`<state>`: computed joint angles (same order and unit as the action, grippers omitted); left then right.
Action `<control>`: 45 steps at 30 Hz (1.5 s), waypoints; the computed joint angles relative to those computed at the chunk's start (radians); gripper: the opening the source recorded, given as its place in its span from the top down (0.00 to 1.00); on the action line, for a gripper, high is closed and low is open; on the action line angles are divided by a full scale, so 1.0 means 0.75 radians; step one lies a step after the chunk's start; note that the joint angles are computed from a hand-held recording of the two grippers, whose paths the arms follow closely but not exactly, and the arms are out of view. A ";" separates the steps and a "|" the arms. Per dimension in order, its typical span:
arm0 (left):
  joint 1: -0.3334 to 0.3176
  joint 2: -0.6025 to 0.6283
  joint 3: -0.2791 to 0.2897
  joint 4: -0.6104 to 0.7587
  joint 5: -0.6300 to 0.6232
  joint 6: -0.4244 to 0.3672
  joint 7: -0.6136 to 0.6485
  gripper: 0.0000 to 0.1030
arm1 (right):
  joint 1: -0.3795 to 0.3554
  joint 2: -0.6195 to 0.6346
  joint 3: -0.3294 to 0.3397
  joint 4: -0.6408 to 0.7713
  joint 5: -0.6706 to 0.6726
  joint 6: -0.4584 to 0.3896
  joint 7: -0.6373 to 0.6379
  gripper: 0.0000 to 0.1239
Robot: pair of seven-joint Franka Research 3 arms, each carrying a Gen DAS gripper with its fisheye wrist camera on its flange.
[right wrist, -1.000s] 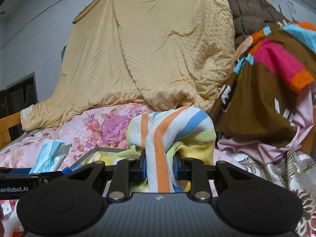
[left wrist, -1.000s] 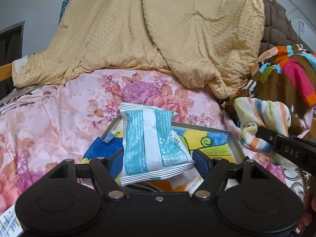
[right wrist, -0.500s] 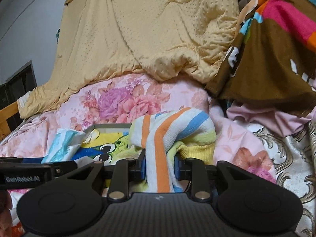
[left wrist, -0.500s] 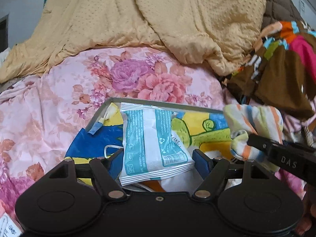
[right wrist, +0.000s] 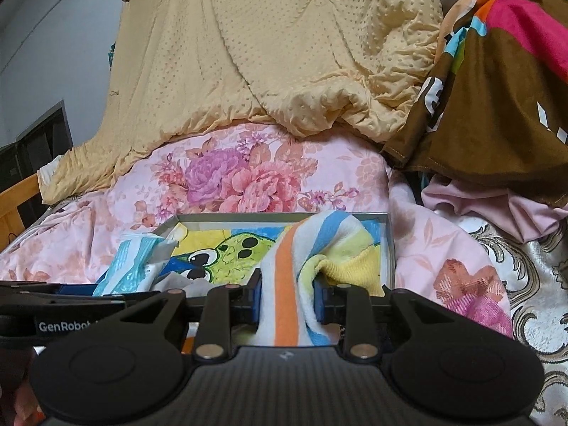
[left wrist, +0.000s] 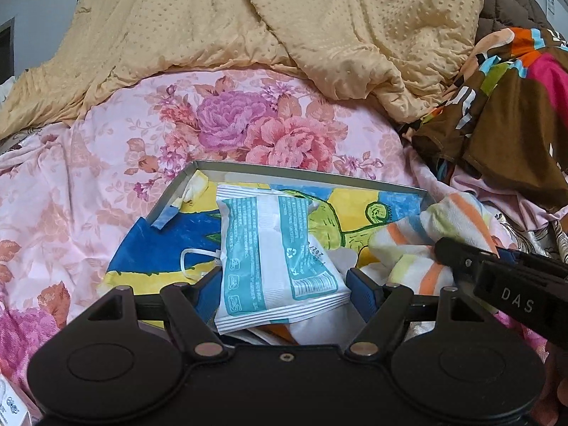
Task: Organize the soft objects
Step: 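Carry the striped sock and wipes pack with both tools over the tray, then open both tools to drop the sock and wipes pack into the tray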
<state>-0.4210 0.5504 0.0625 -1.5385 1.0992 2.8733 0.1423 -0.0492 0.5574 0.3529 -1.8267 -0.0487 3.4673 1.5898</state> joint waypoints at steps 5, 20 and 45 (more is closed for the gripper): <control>-0.005 0.014 0.006 0.016 -0.004 0.010 0.008 0.26 | -0.004 0.003 0.005 0.005 0.000 -0.006 0.000 0.72; -0.026 -0.001 0.029 -0.008 0.111 0.006 -0.122 0.16 | 0.026 -0.009 -0.039 -0.011 0.019 0.039 0.038 0.60; 0.110 -0.339 -0.166 -0.328 0.597 -0.128 -0.633 0.02 | 0.105 -0.258 -0.183 -0.259 -0.085 0.195 0.223 0.24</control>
<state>-0.3387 0.2960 -0.0624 -1.7847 1.5467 2.7771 -0.3324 0.0295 0.3641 0.2154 -2.0208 -0.1126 3.6134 1.7572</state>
